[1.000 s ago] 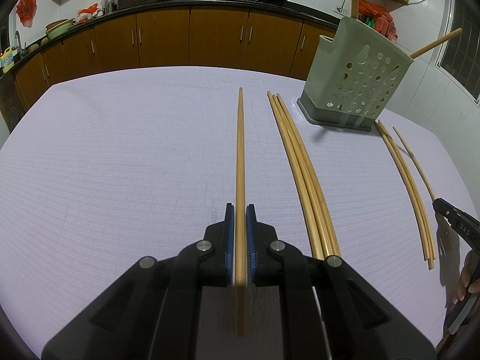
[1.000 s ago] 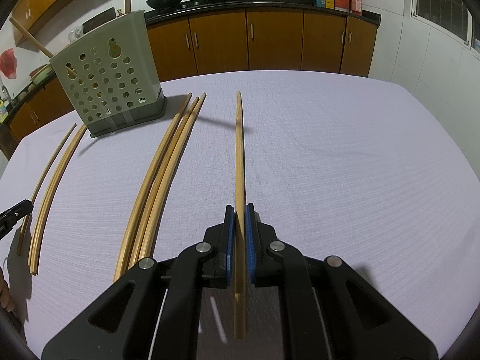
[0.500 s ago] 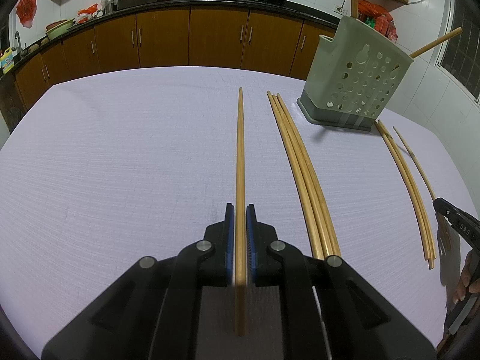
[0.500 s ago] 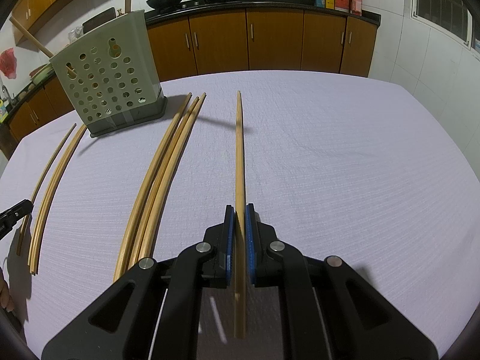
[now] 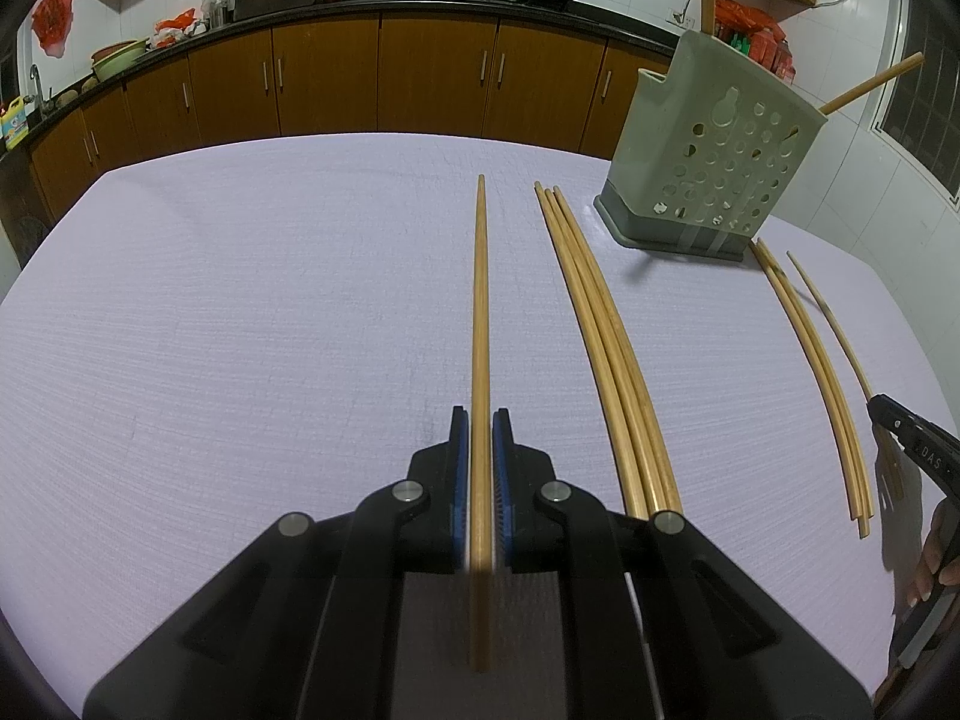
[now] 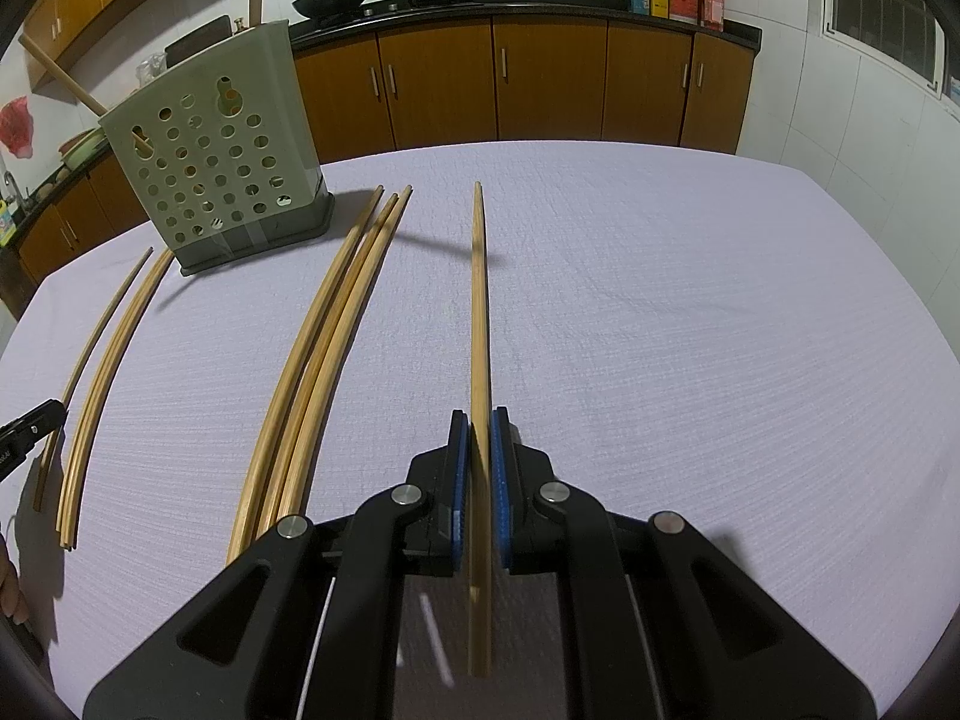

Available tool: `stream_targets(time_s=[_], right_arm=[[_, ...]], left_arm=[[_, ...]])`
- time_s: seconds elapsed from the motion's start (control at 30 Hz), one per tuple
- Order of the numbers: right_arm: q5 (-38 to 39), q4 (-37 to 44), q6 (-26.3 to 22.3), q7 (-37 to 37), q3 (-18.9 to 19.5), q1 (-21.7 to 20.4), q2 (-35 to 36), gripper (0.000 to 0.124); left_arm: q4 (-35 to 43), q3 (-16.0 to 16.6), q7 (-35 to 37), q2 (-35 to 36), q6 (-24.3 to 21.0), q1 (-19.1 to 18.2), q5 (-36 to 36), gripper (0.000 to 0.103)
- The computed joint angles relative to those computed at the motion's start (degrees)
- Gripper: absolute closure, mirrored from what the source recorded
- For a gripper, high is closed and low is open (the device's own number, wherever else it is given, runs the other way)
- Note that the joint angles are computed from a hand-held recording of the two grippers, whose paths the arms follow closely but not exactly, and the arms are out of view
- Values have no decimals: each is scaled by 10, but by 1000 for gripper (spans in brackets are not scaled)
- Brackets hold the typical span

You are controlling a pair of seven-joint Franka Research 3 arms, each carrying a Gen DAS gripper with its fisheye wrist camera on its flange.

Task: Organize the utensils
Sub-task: 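Grasp a chopstick with the right tool while the left tool grasps another, then raise both chopsticks over the green holder and open both tools to release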

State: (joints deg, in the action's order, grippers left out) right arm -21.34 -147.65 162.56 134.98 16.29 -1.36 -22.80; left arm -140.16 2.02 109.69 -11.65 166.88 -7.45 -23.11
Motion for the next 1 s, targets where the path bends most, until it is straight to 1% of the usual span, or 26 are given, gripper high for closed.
stream_targets(time_s=[0.53, 0.63, 0.73, 0.83, 0.87, 0.93, 1.0], right_arm=[[1, -1, 0, -1, -2, 2, -1, 114], [10, -5, 6, -4, -7, 6, -3, 113], [22, -14, 10, -8, -10, 9, -11, 113], [46, -23, 24, -23, -21, 17, -14, 114], [51, -24, 26, -26, -20, 15, -14, 116], [51, -23, 24, -32, -12, 7, -17, 117], [39, -27, 35, -26, 3, -10, -32, 117]], left_arm=[[0, 0, 1, 0, 0, 0, -1, 92], [-2, -2, -2, -1, 2, 2, 4, 92], [-11, -9, -18, -7, 6, 9, 28, 92], [-14, -4, -20, -10, 8, 5, 34, 95], [-14, -1, -17, -10, 7, 2, 34, 95], [-16, -9, -32, -14, 9, 12, 59, 95], [-21, -2, -27, -25, 18, 7, 62, 95]])
